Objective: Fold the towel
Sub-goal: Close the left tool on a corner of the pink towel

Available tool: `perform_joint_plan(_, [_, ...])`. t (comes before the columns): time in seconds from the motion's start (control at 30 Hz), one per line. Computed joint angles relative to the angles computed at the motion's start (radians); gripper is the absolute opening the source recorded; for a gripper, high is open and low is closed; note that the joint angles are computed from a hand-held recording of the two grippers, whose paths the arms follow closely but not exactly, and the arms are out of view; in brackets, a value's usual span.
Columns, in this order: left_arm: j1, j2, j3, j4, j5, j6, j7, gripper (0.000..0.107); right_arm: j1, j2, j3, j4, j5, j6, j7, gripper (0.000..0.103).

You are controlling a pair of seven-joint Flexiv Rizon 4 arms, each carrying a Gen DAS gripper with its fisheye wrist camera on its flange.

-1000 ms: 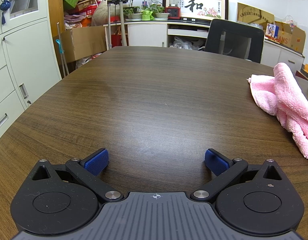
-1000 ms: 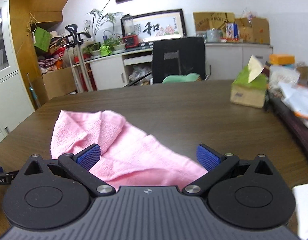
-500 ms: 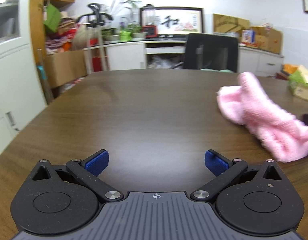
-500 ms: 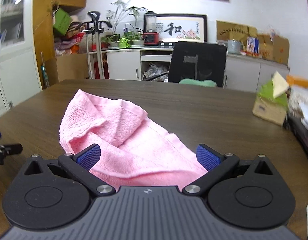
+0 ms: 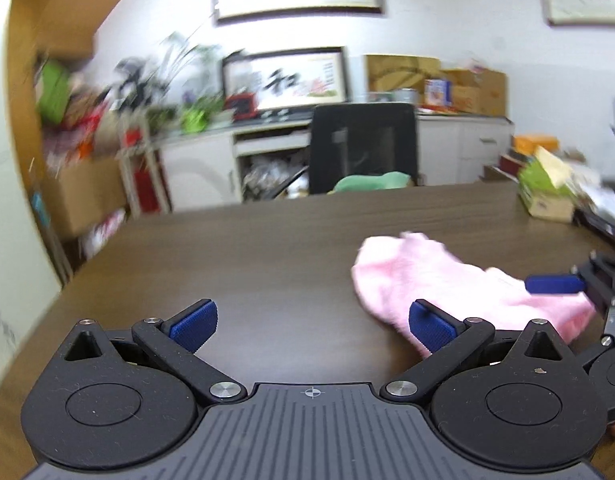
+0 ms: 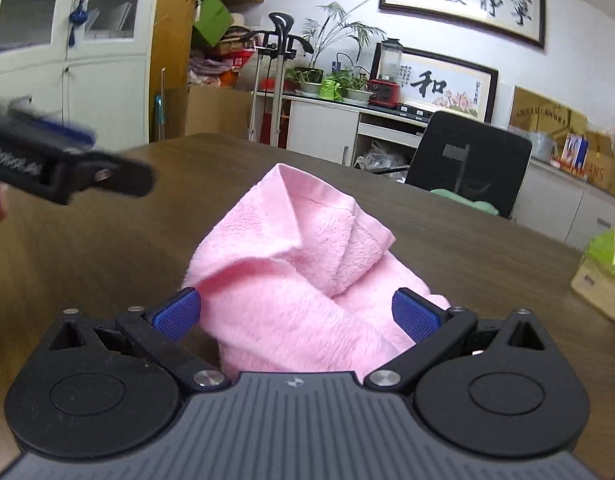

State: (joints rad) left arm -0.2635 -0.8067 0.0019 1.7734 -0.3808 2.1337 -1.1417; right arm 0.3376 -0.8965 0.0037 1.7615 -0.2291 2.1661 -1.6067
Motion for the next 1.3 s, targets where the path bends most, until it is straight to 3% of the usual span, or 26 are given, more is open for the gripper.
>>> perform_joint_plan(0.13, [-0.017, -0.045, -0.002, -0.068, 0.066, -0.013, 0.066, 0.103, -0.083, 0.024, 0.064, 0.035, -0.098, -0.037, 0.031, 0.103])
perform_joint_plan(0.23, [-0.161, -0.117, 0.127, -0.143, -0.078, -0.006, 0.18, 0.103, -0.13, 0.047, 0.089, 0.065, -0.164, -0.051, 0.037, 0.103])
perform_joint_plan(0.33, [-0.197, -0.165, 0.148, -0.197, -0.152, 0.002, 0.255, 0.103, -0.203, 0.061, 0.143, 0.091, -0.224, -0.034, 0.045, 0.103])
perform_joint_plan(0.43, [-0.1, -0.169, 0.032, -0.209, -0.046, 0.026, 0.239, 0.103, -0.352, 0.054, 0.245, 0.093, -0.388, -0.043, 0.206, 0.103])
perform_joint_plan(0.5, [0.005, -0.155, -0.084, -0.203, 0.08, -0.012, 0.189, 0.103, -0.395, 0.047, 0.265, 0.083, -0.459, -0.067, 0.275, 0.103])
perform_joint_plan(0.6, [0.08, -0.156, -0.155, -0.208, 0.202, -0.036, 0.144, 0.103, -0.487, 0.045, 0.314, 0.075, -0.631, -0.138, 0.355, 0.103])
perform_joint_plan(0.77, [0.056, -0.183, -0.108, -0.226, 0.271, 0.026, 0.15, 0.103, -0.628, 0.032, 0.41, 0.082, -0.826, -0.188, 0.424, 0.103])
perform_joint_plan(0.83, [0.015, -0.203, -0.066, -0.24, 0.239, 0.063, 0.175, 0.102, -0.637, 0.032, 0.411, 0.087, -0.856, -0.181, 0.448, 0.103])
perform_joint_plan(0.97, [-0.053, -0.246, -0.015, -0.281, 0.135, 0.089, 0.242, 0.092, -0.56, 0.073, 0.324, 0.108, -0.819, -0.164, 0.44, 0.103])
perform_joint_plan(1.03, [-0.075, -0.257, -0.003, -0.287, 0.085, 0.092, 0.276, 0.077, -0.522, 0.083, 0.289, 0.11, -0.793, -0.165, 0.421, 0.103])
perform_joint_plan(1.2, [-0.073, -0.273, -0.024, -0.277, 0.038, 0.149, 0.287, 0.077, -0.532, 0.088, 0.301, 0.115, -0.804, -0.179, 0.417, 0.103])
perform_joint_plan(1.3, [-0.119, -0.293, 0.005, -0.269, -0.068, 0.262, 0.323, 0.084, -0.521, 0.093, 0.294, 0.12, -0.783, -0.18, 0.405, 0.103])
